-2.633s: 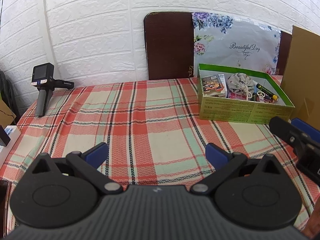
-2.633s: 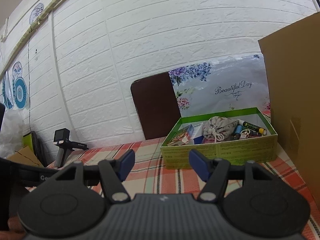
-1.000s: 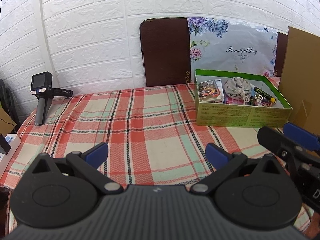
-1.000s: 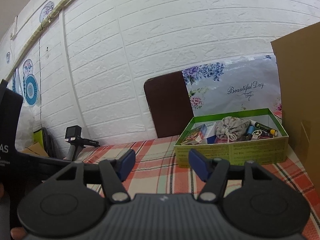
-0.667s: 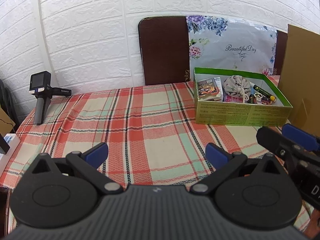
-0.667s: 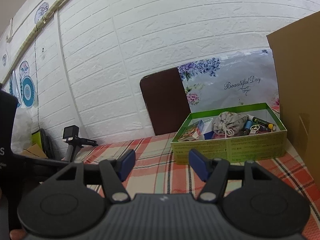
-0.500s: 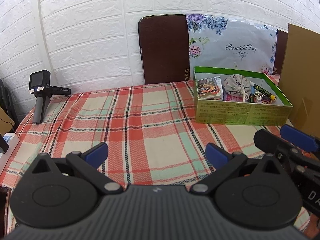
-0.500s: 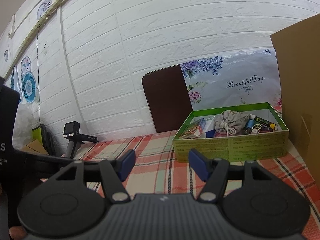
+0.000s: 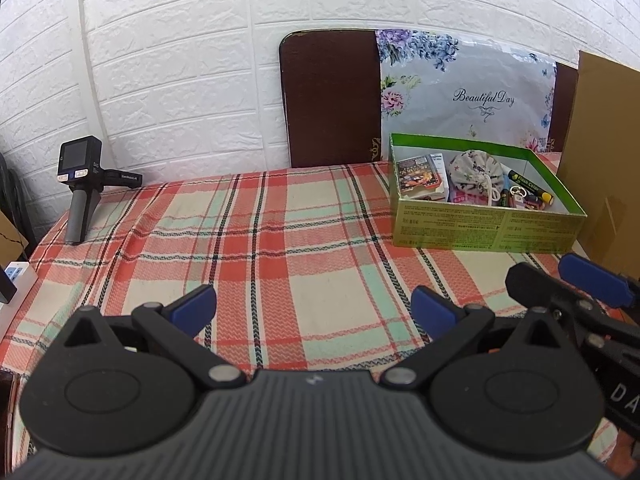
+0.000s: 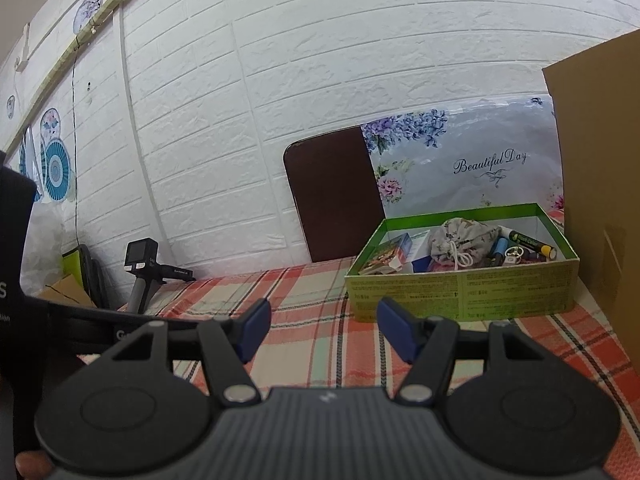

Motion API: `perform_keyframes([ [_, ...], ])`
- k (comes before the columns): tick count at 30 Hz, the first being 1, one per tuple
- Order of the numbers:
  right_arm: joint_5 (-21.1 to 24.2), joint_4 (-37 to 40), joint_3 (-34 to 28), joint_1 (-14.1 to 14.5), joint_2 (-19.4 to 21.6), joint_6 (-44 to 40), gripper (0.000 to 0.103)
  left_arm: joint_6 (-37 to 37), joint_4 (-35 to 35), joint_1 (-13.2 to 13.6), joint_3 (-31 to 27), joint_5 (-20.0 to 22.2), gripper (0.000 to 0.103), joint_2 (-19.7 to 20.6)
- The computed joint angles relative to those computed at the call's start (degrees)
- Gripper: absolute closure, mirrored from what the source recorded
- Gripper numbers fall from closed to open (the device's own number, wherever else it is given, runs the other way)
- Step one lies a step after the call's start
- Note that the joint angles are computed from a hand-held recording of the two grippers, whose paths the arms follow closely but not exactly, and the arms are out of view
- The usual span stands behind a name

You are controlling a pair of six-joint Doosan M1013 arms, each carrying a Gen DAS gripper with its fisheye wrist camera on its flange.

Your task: Organize objects

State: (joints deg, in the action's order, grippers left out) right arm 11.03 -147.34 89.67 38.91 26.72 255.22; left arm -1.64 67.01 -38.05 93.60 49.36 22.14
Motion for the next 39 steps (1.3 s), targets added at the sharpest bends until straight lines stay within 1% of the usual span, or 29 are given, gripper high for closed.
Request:
perform_keyframes([
  [9,-0.9,4.2,-0.6,0.5,0.1,-5.9,0.042,-1.3,0.8,0.2,0.8,-0.7,0.0,-0.4],
  [21,-1.2,17.1,-1.9,1.4,0.8,-20.1,0.042,-3.5,0.7,1.5,2.5,-3.3,0.0,-1.3],
  [23,-1.0,18.7,-2.0,1.5,0.8,-21.8,0.042,-3.9,1.1,1.5,2.4,-2.4,0.0,-1.2],
  [26,-1.0,21.3,-2.2,1.5,0.9,-24.2,0.041,-3.7,0.7,1.7,2.4,-2.7,0.0,-1.3],
  [28,-0.8,21.4,-2.2,1.5,0.8,-24.1,0.041,-3.3,0.4,1.7,2.2,-2.4,0.0,-1.1],
  [34,-1.0,18.1,-1.9,1.0,0.8,-20.1,0.039,-2.2,-0.5,1.5,1.5,-1.4,0.0,-0.8],
  [39,-0.6,12.2,-1.1,0.5,0.5,-13.2,0.039,-1.1,-2.0,1.1,0.1,1.1,0.0,0.0],
])
